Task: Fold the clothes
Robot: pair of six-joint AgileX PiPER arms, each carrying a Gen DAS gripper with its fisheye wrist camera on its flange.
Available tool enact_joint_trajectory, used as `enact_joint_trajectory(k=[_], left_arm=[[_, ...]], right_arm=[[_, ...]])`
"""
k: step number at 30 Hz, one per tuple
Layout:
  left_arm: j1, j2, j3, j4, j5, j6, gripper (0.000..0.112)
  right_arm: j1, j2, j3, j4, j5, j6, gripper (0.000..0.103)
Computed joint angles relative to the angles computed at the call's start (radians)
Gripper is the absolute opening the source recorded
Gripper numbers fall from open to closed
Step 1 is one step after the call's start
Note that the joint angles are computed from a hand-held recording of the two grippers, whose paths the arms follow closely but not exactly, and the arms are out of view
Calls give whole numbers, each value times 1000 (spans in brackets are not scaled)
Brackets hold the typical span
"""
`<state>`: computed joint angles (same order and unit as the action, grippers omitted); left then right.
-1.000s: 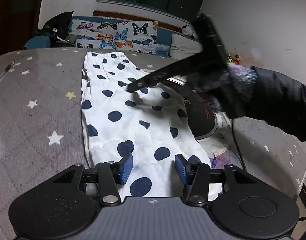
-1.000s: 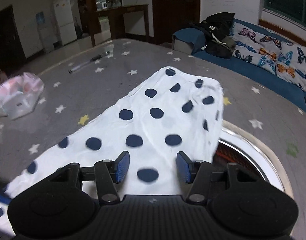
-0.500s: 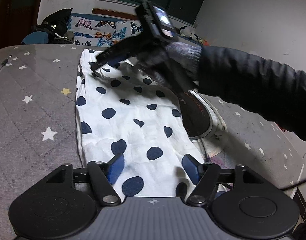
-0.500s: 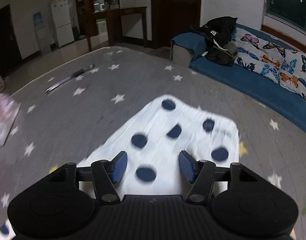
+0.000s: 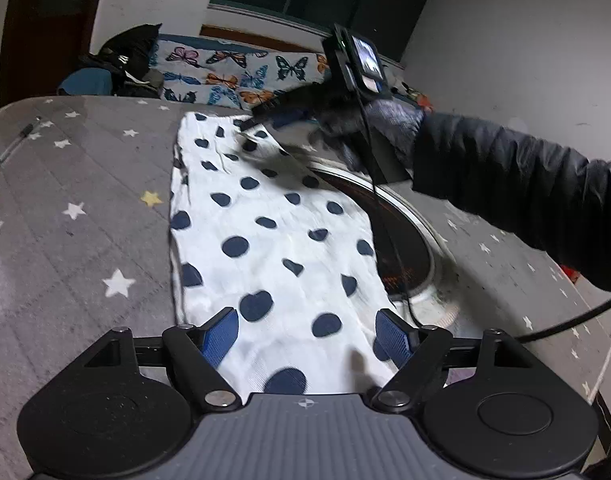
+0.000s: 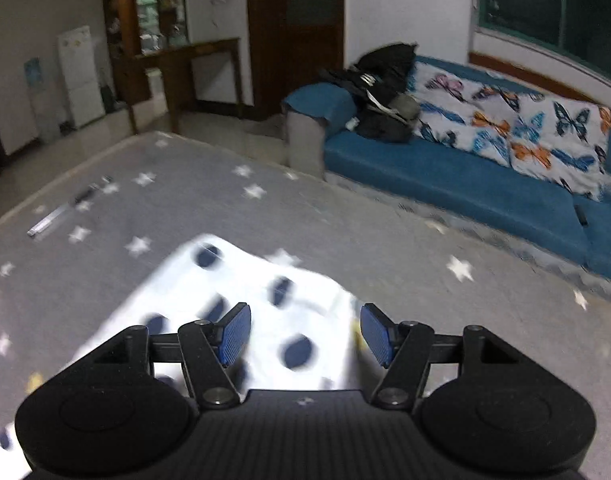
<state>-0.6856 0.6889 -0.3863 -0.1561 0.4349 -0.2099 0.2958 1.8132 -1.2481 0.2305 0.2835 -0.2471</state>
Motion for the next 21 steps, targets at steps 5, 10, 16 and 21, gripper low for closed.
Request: enact_joint_trajectory(k=[5, 10, 16, 21], left_arm=[[23, 18, -12, 12, -6, -4, 81], [23, 26, -18, 40, -2, -32, 82], [1, 48, -23, 131, -4, -137, 86], [-20, 65, -29, 222, 7, -247, 86]], right_arm=[[-27, 39, -7, 181, -8, -144, 62], [-46, 60, 2, 424, -38, -383, 61], [-67, 82, -24, 538, -12, -504, 32], [-87, 83, -35, 626, 34, -553, 16]])
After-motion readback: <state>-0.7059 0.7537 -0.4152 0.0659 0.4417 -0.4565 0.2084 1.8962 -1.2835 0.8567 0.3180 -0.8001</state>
